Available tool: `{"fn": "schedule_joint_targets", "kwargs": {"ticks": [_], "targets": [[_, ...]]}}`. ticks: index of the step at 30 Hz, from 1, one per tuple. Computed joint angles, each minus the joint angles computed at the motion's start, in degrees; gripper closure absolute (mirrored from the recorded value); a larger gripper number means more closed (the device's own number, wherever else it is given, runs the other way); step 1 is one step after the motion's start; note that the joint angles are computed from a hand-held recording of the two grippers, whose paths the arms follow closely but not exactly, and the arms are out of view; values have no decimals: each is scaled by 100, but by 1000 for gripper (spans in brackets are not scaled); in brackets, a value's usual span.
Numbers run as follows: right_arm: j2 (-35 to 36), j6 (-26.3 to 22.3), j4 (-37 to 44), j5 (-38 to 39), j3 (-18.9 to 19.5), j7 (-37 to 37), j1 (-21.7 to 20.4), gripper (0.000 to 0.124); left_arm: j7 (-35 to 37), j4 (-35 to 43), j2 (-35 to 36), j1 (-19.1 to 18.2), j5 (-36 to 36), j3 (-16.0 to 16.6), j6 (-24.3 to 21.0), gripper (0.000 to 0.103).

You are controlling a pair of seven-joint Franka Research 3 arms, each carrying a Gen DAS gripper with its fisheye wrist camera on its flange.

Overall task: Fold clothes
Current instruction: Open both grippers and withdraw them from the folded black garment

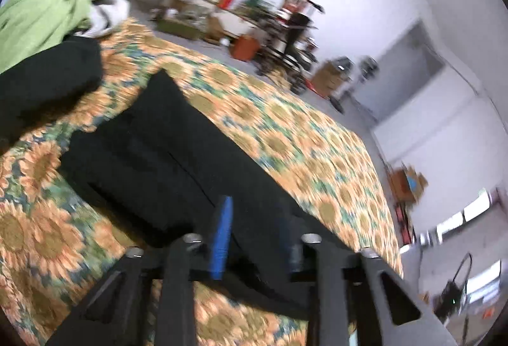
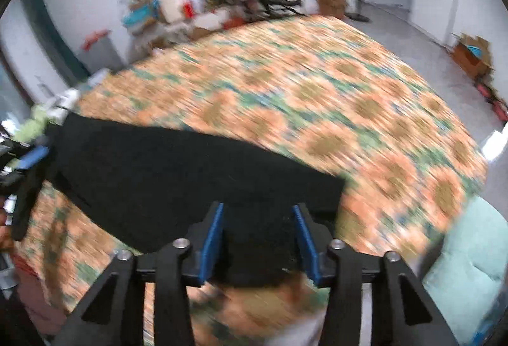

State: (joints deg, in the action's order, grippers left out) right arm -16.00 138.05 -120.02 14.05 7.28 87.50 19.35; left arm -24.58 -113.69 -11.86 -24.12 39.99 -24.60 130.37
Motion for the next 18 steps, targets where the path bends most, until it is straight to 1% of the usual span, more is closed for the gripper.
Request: {"fn": "schedule_joint_targets", "kwargs": {"ticks": [1,2,3,4,5,6,7,9,12,13,15,16,17,18], "targets": [[197,20,211,315,-44,-232,153,92,61,40,62,23,-29,42,20,96],[436,1,469,535,-8,-423,300,101,188,118,165,36,-66,84,53,97],[673,-28,734,746,37,-613,433,105,369,219,299,33,-123,127,114,98],[711,-25,805,885,137,-716,569,107,588,339,452,20,-199,172,187,99],[828,-27,914,1093,151,-961,670,107,814,464,607,3,-283,219,253,99],[865,-143,963,1368,71,-1277,776,107,980,483,703,-5,-435,293,436,99],[1102,-112,1182,1544,192,-1370,839,107,1119,435,766,-1,-638,377,694,99],[1722,-32,1692,1664,338,-1391,979,107,1464,352,908,22,-1103,517,1189,99],[2366,-249,2265,1614,446,-1419,1093,107,1806,-41,795,107,-1628,670,1828,102],[2458,-349,2329,1513,444,-1388,1107,107,1860,-150,735,134,-1770,692,1931,102],[2487,-425,2331,1620,457,-1442,1076,107,1778,-305,588,204,-1813,682,1825,102],[2411,-521,2257,1792,438,-1517,999,110,1720,-300,525,232,-1697,632,1566,102],[2341,-623,2190,1952,413,-1582,926,110,1674,-239,479,245,-1521,557,1188,102],[2332,-752,2175,2003,368,-1544,869,111,1628,-118,477,240,-1386,479,712,102]]}}
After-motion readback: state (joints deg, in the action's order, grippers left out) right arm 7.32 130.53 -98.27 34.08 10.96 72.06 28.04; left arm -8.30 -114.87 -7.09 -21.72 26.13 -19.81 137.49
